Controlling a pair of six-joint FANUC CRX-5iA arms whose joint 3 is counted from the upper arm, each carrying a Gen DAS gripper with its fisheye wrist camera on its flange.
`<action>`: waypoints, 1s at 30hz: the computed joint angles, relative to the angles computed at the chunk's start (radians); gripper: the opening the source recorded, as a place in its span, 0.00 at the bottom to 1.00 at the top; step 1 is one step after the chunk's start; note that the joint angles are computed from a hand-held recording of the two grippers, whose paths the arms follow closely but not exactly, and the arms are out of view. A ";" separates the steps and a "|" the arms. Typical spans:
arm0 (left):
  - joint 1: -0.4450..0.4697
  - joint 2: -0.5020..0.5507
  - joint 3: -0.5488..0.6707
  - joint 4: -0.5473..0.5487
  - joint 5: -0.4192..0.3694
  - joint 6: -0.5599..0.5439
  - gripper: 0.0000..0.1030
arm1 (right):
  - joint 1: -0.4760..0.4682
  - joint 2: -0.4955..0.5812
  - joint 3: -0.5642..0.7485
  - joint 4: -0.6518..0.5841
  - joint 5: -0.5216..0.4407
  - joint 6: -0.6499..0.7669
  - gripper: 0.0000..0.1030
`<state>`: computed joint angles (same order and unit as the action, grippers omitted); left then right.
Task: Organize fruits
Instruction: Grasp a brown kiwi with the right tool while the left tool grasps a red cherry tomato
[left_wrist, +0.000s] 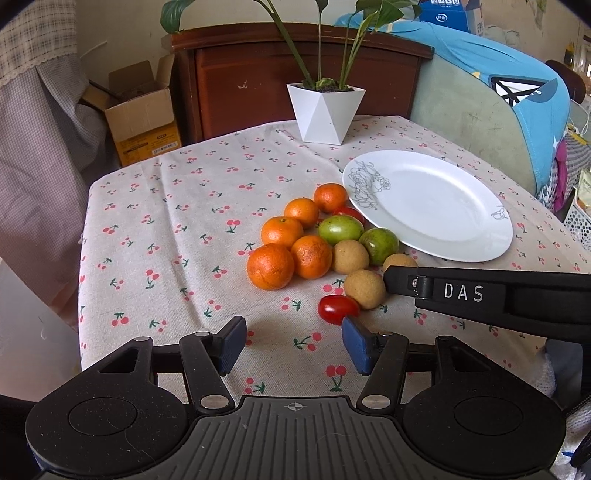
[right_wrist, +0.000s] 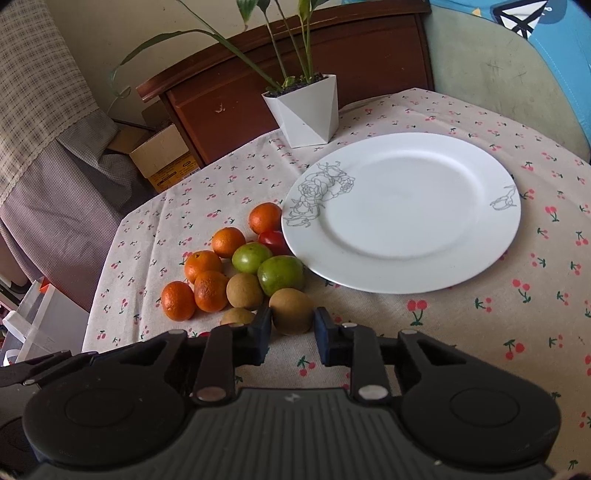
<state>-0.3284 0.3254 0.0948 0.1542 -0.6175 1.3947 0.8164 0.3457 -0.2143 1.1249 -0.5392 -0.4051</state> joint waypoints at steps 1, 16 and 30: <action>0.000 -0.003 -0.007 0.013 0.006 -0.016 0.54 | 0.000 -0.001 -0.001 0.000 0.000 -0.001 0.23; -0.013 0.007 -0.059 0.108 0.097 -0.147 0.47 | -0.010 -0.020 -0.026 -0.006 0.029 -0.048 0.25; -0.006 -0.002 -0.078 0.136 0.115 -0.160 0.23 | -0.010 -0.032 -0.042 0.016 0.039 -0.073 0.24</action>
